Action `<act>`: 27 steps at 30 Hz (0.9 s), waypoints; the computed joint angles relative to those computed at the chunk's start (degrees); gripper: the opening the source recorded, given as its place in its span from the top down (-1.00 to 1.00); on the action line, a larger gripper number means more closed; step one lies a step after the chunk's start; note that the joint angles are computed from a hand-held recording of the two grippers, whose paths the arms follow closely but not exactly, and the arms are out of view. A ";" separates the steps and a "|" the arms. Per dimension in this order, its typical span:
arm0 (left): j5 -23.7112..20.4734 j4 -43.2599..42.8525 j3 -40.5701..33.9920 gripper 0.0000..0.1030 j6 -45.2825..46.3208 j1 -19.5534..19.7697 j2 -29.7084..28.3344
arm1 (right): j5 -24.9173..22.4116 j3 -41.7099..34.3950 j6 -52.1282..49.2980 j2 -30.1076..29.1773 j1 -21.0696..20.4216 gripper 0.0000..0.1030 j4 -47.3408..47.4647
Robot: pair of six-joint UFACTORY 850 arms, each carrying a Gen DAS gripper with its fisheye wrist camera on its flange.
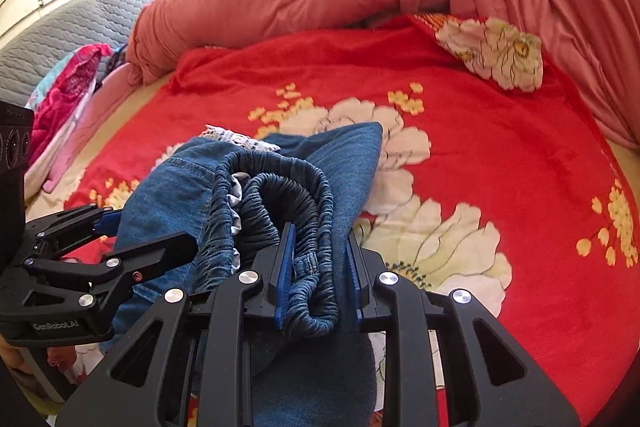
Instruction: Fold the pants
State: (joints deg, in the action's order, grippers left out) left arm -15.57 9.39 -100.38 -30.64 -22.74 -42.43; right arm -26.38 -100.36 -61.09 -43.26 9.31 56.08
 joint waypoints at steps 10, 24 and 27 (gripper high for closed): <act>-1.97 4.31 0.34 -0.27 -5.50 0.05 -0.65 | 3.05 0.60 10.70 -0.15 0.24 0.10 -10.03; 1.12 21.02 12.21 -0.67 -23.27 -2.07 8.28 | 8.79 15.61 -11.43 10.84 -1.22 -0.51 11.27; 2.09 25.99 15.26 -0.73 -28.88 -2.73 10.79 | 9.82 19.87 -22.10 14.27 -1.29 -0.68 21.01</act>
State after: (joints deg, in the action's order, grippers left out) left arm -13.48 35.38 -85.12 -59.52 -25.48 -31.64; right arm -16.56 -80.49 -83.19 -29.00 8.02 77.09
